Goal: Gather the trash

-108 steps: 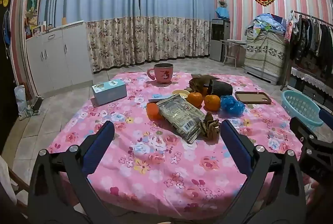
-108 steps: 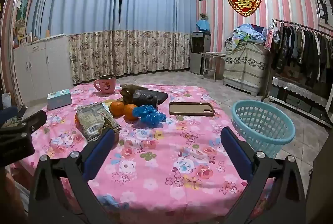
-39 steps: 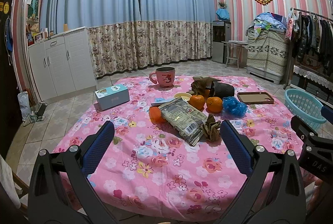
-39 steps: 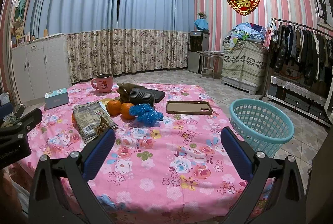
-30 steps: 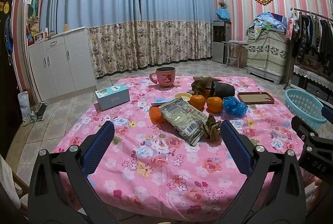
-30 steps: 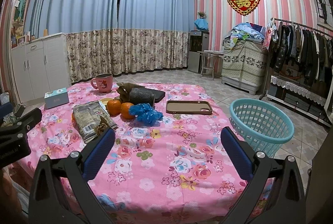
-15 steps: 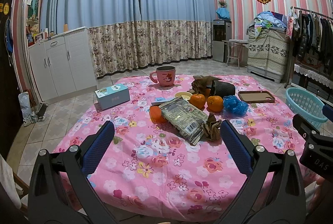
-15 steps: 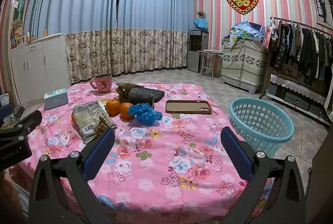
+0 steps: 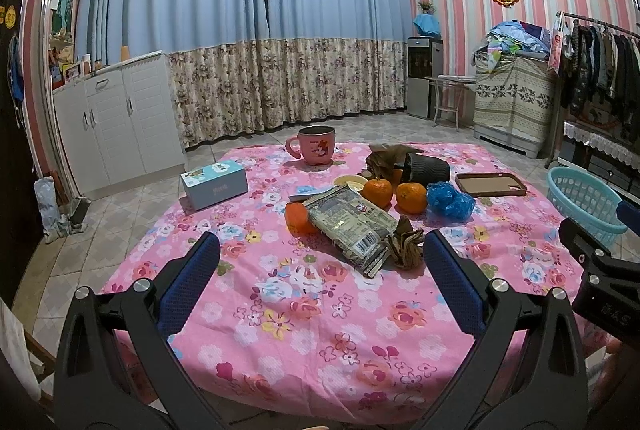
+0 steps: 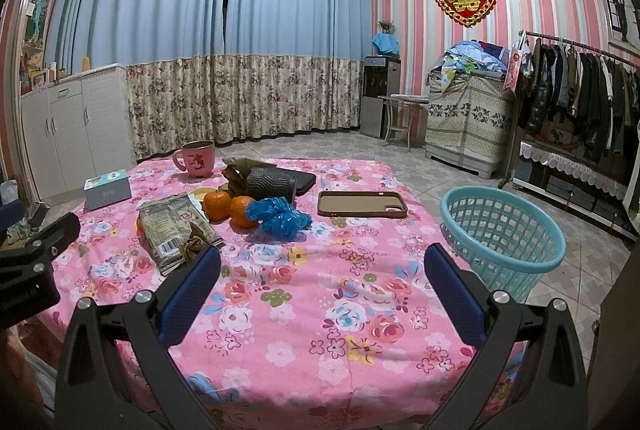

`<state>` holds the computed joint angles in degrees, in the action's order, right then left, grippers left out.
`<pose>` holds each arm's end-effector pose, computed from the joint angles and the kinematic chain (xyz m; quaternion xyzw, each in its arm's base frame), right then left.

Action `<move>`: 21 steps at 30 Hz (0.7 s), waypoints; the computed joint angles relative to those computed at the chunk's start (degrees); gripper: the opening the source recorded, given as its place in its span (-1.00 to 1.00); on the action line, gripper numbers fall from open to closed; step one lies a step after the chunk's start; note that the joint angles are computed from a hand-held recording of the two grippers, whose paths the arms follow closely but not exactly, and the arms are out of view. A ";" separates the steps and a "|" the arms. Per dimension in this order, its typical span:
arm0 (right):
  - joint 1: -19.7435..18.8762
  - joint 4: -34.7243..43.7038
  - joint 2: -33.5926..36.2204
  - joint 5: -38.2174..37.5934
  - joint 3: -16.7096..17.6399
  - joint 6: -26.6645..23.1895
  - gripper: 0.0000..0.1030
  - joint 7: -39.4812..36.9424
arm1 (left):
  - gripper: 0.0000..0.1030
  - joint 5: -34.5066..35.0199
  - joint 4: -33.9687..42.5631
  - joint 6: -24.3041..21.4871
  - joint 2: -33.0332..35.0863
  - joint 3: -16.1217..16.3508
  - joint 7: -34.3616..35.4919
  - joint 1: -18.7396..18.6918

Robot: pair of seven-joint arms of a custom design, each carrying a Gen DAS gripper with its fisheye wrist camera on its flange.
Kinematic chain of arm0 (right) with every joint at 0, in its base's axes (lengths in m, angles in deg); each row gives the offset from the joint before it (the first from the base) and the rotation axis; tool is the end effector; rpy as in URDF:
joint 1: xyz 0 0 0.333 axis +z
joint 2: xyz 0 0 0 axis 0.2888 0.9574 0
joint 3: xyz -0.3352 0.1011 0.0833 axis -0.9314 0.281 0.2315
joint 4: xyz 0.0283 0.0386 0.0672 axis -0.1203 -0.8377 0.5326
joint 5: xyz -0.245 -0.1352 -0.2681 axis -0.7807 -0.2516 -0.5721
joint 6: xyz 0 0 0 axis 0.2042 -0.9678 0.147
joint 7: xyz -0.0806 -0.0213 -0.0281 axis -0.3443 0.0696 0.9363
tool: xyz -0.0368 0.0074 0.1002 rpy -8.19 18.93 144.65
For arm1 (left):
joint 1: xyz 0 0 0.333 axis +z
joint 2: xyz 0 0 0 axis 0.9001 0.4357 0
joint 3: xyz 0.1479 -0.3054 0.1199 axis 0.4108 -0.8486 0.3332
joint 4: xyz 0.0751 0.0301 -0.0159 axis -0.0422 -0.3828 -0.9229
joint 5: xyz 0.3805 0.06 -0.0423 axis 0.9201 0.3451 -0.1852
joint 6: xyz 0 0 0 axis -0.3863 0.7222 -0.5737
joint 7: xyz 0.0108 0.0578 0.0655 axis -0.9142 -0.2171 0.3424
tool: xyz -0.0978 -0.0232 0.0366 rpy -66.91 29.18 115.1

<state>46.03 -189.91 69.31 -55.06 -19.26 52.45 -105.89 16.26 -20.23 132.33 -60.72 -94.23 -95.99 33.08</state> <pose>0.3900 0.3229 0.4773 -0.4891 0.6648 -0.4607 0.3264 0.4333 -0.4636 0.5019 -0.5288 0.6504 -0.4019 0.3686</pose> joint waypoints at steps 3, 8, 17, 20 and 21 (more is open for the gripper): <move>0.06 0.23 0.35 0.21 0.03 -0.42 0.93 -0.54 | 0.90 -0.93 -0.10 0.69 -0.01 0.11 0.08 0.31; 0.03 0.92 0.85 0.85 -0.18 -1.46 0.93 -1.70 | 0.90 -3.58 0.03 1.60 0.05 0.45 1.39 1.09; -1.72 6.56 3.23 -0.68 -2.43 1.54 0.93 -9.60 | 0.90 -9.72 9.00 -1.43 4.28 2.52 13.42 1.46; -3.44 9.00 4.57 -0.53 -4.20 7.51 0.93 -11.54 | 0.90 -11.51 14.12 -1.01 7.29 3.53 18.16 1.38; -3.96 9.72 5.10 -0.32 -4.64 9.12 0.93 -11.98 | 0.90 -12.90 16.10 -0.23 8.57 3.89 19.75 1.49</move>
<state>42.08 -180.19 74.40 -55.38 -23.90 61.57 -117.87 3.37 -4.14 132.10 -52.16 -90.34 -76.25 34.57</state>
